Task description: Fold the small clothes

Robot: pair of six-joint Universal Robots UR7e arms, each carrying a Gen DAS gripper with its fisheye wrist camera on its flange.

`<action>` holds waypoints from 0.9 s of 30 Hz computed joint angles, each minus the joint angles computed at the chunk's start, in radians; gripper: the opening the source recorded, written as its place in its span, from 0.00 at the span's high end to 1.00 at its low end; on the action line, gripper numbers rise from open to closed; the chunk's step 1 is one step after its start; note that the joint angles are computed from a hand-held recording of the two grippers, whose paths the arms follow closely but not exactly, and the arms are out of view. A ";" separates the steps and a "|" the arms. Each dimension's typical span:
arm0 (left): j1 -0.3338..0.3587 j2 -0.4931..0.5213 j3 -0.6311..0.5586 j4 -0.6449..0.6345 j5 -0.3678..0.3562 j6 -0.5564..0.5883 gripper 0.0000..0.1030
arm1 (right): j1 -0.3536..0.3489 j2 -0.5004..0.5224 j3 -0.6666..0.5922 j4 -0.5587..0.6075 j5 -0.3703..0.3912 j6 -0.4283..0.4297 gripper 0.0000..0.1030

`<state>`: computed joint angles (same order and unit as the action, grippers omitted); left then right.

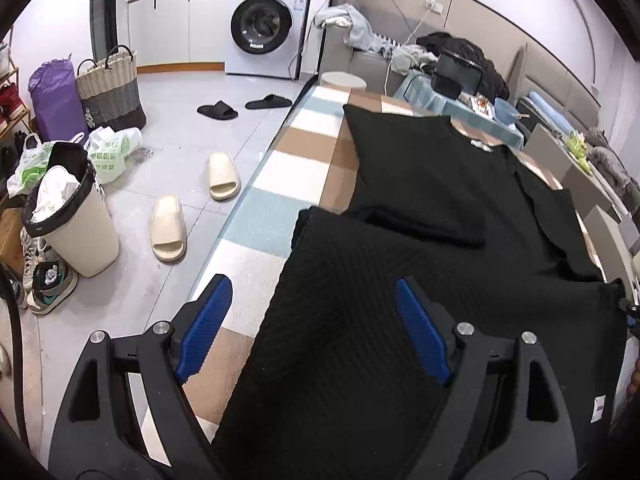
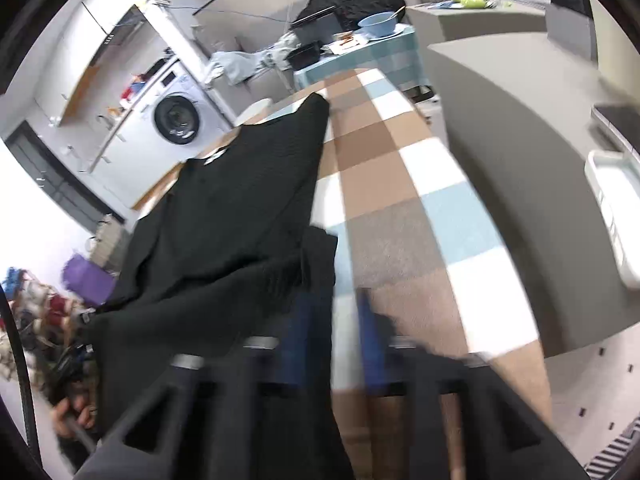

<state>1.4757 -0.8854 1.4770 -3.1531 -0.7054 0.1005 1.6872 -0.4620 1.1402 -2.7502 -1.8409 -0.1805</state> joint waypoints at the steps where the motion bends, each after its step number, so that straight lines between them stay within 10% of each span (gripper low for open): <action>1: 0.003 0.006 -0.014 0.023 -0.004 -0.009 0.20 | -0.005 -0.009 0.014 0.007 0.024 -0.011 0.47; 4: 0.010 0.020 -0.041 0.063 -0.020 -0.026 0.30 | -0.004 -0.013 0.034 0.047 0.026 -0.032 0.48; 8: 0.010 0.035 -0.052 0.020 -0.039 0.012 0.93 | 0.006 0.002 0.030 0.064 0.041 -0.103 0.82; 10: 0.005 0.027 -0.027 -0.061 -0.063 0.047 0.95 | 0.013 0.003 0.047 0.012 0.055 -0.148 0.95; 21: -0.056 -0.083 0.193 -0.379 -0.121 0.126 0.95 | -0.043 -0.082 0.170 -0.240 0.359 -0.142 0.96; 27: -0.091 -0.156 0.317 -0.444 -0.115 0.101 0.95 | -0.052 -0.155 0.278 -0.305 0.400 -0.161 0.96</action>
<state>1.3850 -1.0416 1.7942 -3.5973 -0.8204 0.2014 1.6352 -0.6167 1.4178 -3.0550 -1.4412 -0.3420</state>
